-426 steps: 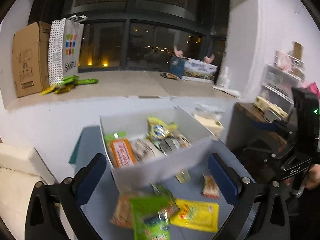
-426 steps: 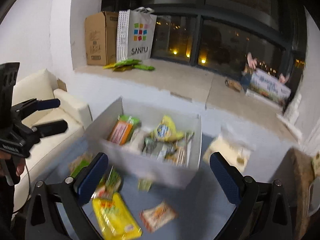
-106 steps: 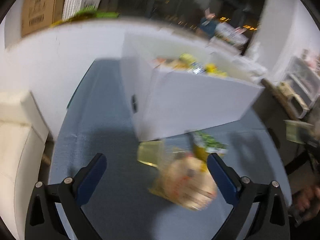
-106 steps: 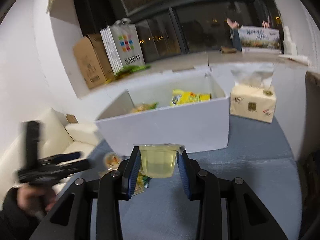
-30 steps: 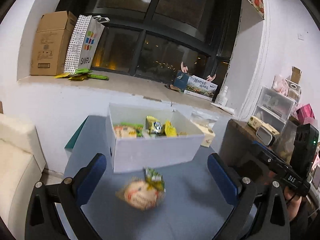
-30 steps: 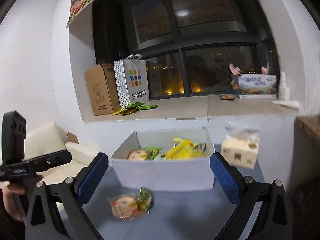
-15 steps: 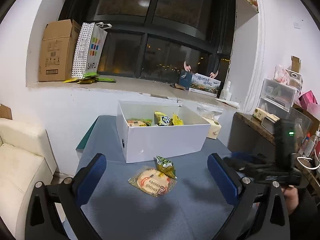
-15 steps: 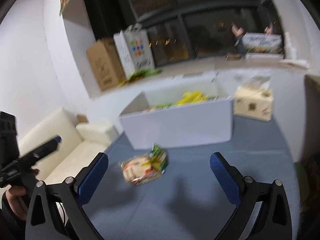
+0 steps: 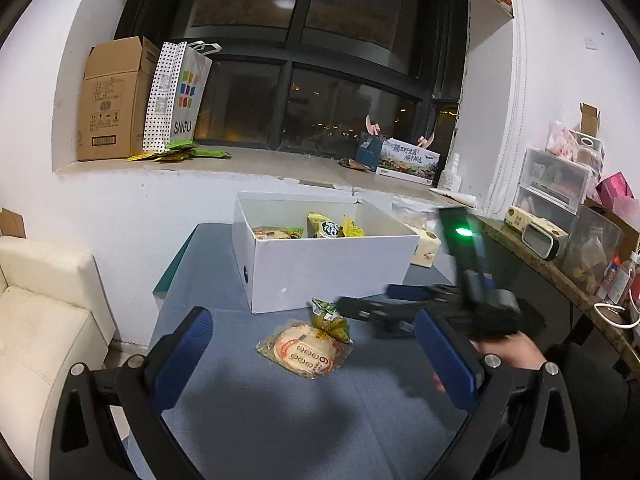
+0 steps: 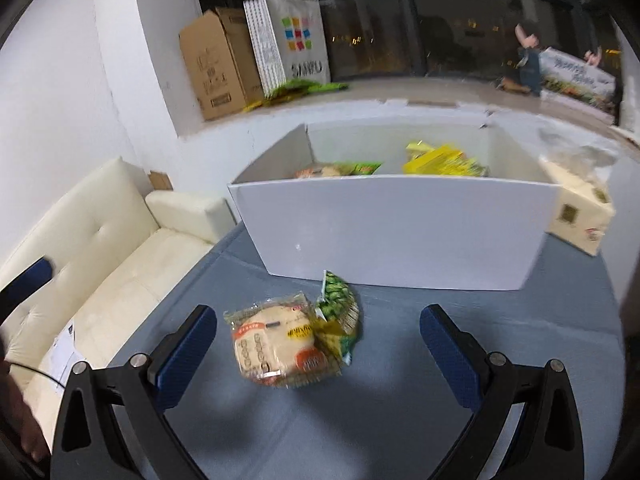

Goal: Organize snacks
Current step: 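Lower the right gripper to the green pea snack bag and grasp it, then lift the pea bag with the right gripper while the left grasps the bread bun pack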

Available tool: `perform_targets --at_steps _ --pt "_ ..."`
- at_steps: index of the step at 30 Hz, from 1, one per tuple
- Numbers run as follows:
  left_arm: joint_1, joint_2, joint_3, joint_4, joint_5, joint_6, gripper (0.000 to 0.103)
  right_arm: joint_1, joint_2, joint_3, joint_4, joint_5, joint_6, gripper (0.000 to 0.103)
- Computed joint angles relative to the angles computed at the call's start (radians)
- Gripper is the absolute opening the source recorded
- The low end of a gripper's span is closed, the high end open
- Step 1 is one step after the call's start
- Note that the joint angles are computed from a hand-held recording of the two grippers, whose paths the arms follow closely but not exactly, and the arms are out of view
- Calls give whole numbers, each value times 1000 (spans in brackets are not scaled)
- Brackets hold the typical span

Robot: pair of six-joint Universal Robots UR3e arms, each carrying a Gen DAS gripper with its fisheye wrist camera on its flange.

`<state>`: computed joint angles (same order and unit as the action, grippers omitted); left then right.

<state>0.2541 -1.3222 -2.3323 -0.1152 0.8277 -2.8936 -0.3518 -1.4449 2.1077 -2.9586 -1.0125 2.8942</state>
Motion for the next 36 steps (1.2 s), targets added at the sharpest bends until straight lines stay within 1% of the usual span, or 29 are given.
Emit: perform_targets --at_steps 3,6,11,12,14,15,16,17,20,24,26,30,33,34,36 --pt "-3 -2 1 -5 13 5 103 48 117 -141 76 -16 23 103" --pt "8 7 -5 -16 9 10 103 104 216 -242 76 -88 34 103" --pt "12 -7 -3 -37 20 16 103 150 329 -383 194 -169 60 103" --pt "12 -8 -4 -40 20 18 103 155 344 -396 206 -180 61 88" --pt "9 -15 0 -49 23 21 103 155 366 -424 265 -175 34 50" --pt "9 -17 -1 -49 23 22 103 138 358 -397 239 -138 33 43" --pt "8 -21 -2 -49 24 25 103 132 351 -398 264 -137 26 43" --pt "2 -28 2 -52 31 28 103 119 337 -385 275 -118 16 39" --pt "-19 -51 15 -62 50 24 103 86 256 -281 208 -87 -3 39" --pt "-49 -74 27 -75 63 35 103 22 131 -151 165 -12 -29 39" --pt "-70 -103 55 -102 67 47 103 -9 64 -93 162 23 -48 39" --pt "-116 -183 124 -143 81 76 103 -88 -83 1 199 103 -91 39" --pt "-164 -274 221 -203 110 96 103 -166 -213 71 246 162 -127 39" --pt "-184 -312 260 -214 124 103 103 -210 -275 102 282 200 -149 39" --pt "-215 -384 332 -241 151 115 103 -246 -342 123 317 225 -162 39"
